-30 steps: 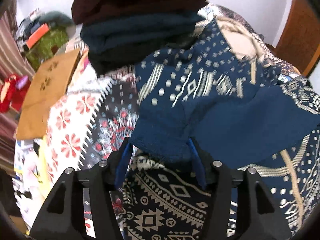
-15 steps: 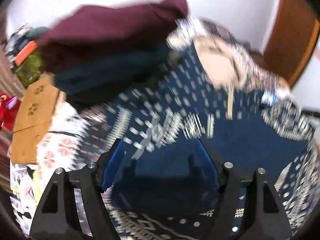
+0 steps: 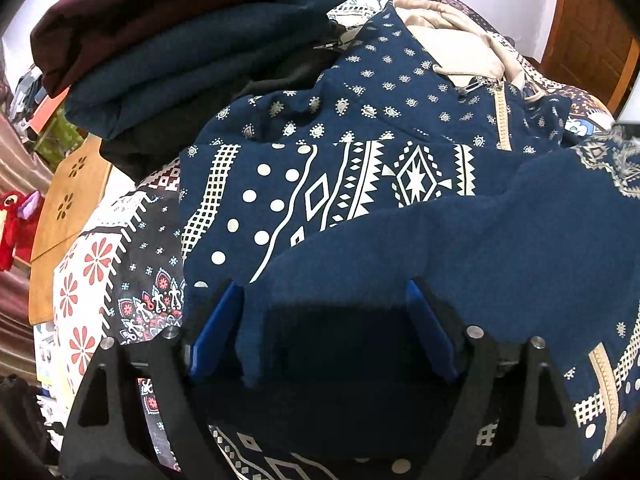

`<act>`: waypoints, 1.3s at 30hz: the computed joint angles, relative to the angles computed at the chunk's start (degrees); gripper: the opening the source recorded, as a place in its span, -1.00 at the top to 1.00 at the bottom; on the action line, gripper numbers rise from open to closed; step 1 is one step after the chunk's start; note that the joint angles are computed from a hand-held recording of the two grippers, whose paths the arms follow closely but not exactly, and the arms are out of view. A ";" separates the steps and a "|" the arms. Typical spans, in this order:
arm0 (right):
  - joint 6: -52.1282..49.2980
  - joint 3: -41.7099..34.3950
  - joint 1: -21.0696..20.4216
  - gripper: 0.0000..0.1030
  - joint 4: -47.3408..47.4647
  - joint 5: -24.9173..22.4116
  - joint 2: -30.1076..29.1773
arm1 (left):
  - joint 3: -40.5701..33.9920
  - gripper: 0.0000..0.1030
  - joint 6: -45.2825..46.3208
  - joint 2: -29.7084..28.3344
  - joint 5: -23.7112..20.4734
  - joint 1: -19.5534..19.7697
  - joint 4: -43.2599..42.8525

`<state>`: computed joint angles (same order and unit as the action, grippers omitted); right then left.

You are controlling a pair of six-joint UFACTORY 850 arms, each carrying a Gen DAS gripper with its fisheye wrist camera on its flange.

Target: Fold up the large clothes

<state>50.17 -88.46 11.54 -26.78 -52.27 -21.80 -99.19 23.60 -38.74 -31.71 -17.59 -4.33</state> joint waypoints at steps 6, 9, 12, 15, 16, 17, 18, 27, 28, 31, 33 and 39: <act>-1.81 2.59 -3.13 -0.20 12.16 7.22 5.35 | 1.19 -0.66 0.86 0.98 0.47 0.70 -1.22; -5.73 4.81 -2.18 -0.21 17.94 9.51 8.86 | 2.11 -0.65 -1.21 2.22 0.88 1.52 0.30; -8.67 6.36 -0.47 -0.21 21.87 10.21 10.54 | 2.99 -0.65 -3.47 3.50 1.84 3.14 0.86; -12.06 8.41 0.68 -0.21 27.58 11.80 11.37 | 2.26 -0.64 -1.16 3.52 0.06 5.71 -4.39; -12.31 9.10 1.27 -0.21 28.60 12.35 11.60 | 1.77 -0.64 -0.65 3.28 -0.99 6.70 -6.22; -12.54 9.88 1.83 -0.21 29.44 13.06 11.86 | 1.58 -0.64 0.39 3.20 -2.22 7.59 -8.47; -12.65 10.08 2.07 -0.20 29.82 13.61 11.53 | 0.63 -0.62 2.55 2.57 -4.63 8.58 -12.13; -1.82 13.96 6.09 0.07 20.30 15.70 12.61 | -0.68 -0.04 12.06 0.74 -16.18 11.18 -26.87; -1.91 14.31 6.34 0.26 20.30 16.32 12.92 | -0.34 0.20 11.74 0.98 -14.93 10.66 -25.84; 0.61 13.69 7.74 0.55 15.70 15.10 12.98 | 1.29 0.65 10.20 2.53 -10.12 9.32 -20.65; 1.70 13.27 8.50 0.62 13.66 14.90 13.29 | 3.29 0.70 11.61 4.27 -6.62 8.98 -20.26; 1.05 12.91 9.24 0.58 12.59 12.96 12.55 | 5.73 0.70 11.96 6.03 -2.45 8.66 -16.64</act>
